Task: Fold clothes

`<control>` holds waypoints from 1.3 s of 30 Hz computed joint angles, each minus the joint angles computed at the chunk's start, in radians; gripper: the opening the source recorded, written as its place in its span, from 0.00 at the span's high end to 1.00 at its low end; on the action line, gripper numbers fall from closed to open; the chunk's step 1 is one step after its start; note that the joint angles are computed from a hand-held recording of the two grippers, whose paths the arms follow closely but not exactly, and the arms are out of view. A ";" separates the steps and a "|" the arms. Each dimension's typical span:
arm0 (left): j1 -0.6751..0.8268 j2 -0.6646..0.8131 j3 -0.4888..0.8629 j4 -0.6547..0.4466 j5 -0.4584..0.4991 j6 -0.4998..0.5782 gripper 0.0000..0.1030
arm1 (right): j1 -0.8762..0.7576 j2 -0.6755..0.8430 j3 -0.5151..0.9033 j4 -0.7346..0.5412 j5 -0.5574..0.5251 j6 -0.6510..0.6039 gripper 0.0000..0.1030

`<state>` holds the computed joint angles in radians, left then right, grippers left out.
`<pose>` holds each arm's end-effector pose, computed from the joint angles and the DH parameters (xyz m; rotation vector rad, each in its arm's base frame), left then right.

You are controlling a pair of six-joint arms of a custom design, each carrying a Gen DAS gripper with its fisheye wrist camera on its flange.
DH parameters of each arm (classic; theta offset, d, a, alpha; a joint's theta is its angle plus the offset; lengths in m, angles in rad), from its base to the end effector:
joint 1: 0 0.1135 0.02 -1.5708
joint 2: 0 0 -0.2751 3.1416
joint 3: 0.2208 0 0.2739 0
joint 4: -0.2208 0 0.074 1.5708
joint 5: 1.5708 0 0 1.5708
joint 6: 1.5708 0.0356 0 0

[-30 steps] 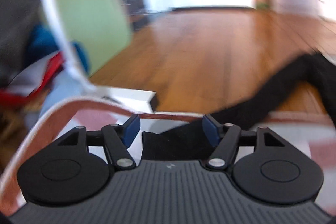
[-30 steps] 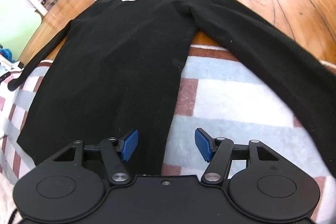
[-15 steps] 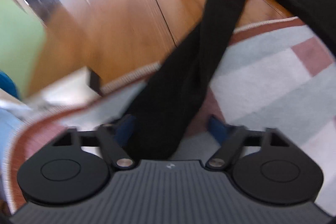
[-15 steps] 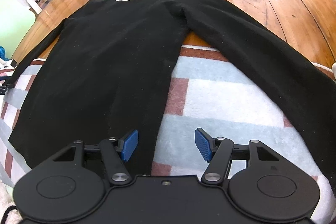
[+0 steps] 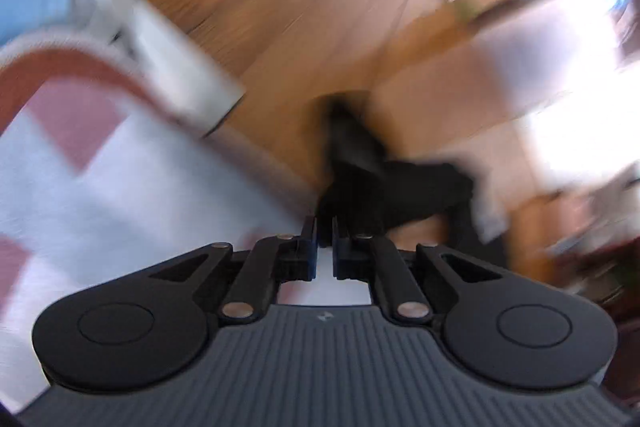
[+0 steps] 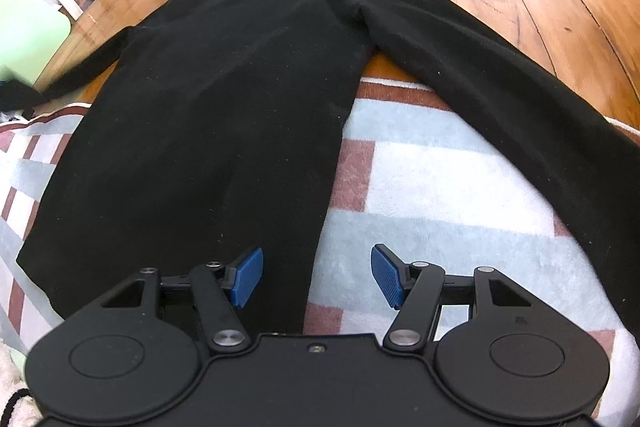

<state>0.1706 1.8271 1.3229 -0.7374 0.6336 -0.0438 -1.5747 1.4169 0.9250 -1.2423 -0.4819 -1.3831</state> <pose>0.3839 0.0447 0.2058 -0.1404 2.6565 -0.8412 0.0156 -0.2246 0.2079 0.3081 2.6461 0.2772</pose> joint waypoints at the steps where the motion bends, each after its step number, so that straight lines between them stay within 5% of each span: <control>1: -0.015 -0.016 -0.044 0.023 -0.041 0.038 0.95 | 0.001 0.000 0.001 -0.002 -0.001 -0.001 0.37; 5: -0.035 -0.098 -0.225 0.183 -0.059 0.029 0.90 | 0.006 -0.005 0.010 -0.010 -0.009 -0.002 0.37; 9: -0.094 -0.234 -0.379 0.388 -0.130 -0.052 0.62 | 0.007 -0.009 0.015 -0.011 -0.012 -0.003 0.37; 11: -0.153 -0.315 -0.438 0.495 -0.221 -0.063 0.53 | 0.007 -0.011 0.011 -0.008 -0.009 0.000 0.37; 14: -0.230 -0.364 -0.478 0.612 -0.355 -0.125 0.24 | 0.008 -0.014 0.005 -0.005 -0.004 0.004 0.37; 15: -0.252 -0.346 -0.455 0.620 -0.396 -0.153 0.24 | 0.010 -0.018 0.001 -0.003 -0.003 0.003 0.37; 20: -0.374 -0.195 -0.279 0.502 -0.552 -0.307 0.24 | 0.022 -0.026 -0.017 0.010 0.000 0.005 0.37; 24: -0.497 -0.054 -0.170 0.432 -0.815 -0.411 0.24 | 0.035 -0.027 -0.027 0.021 0.000 0.018 0.37; 28: -0.522 0.050 -0.105 0.402 -0.912 -0.434 0.25 | 0.034 -0.040 -0.034 0.028 0.000 -0.001 0.37; 29: -0.526 0.054 -0.109 0.397 -0.925 -0.432 0.30 | 0.031 -0.044 -0.036 0.030 0.001 -0.010 0.37; 31: -0.531 0.034 -0.160 0.435 -0.938 -0.417 0.75 | 0.022 -0.041 -0.033 0.032 0.002 -0.022 0.37; 32: -0.542 -0.005 -0.227 0.508 -0.975 -0.423 0.94 | 0.017 -0.035 -0.029 0.030 0.003 -0.026 0.37; 34: -0.564 -0.079 -0.356 0.656 -1.054 -0.430 0.94 | 0.004 -0.006 -0.007 0.007 -0.004 -0.022 0.37; 38: -0.698 -0.341 -0.742 1.110 -1.360 -0.364 0.93 | -0.019 0.037 0.023 -0.025 -0.014 -0.004 0.37; 39: -0.711 -0.384 -0.796 1.132 -1.355 -0.366 0.91 | -0.021 0.037 0.017 -0.019 -0.012 -0.002 0.37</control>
<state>-0.5408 1.4432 0.5268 0.3950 -0.7218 -0.4102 -1.5952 1.4542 0.9424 -1.2615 -0.4935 -1.3849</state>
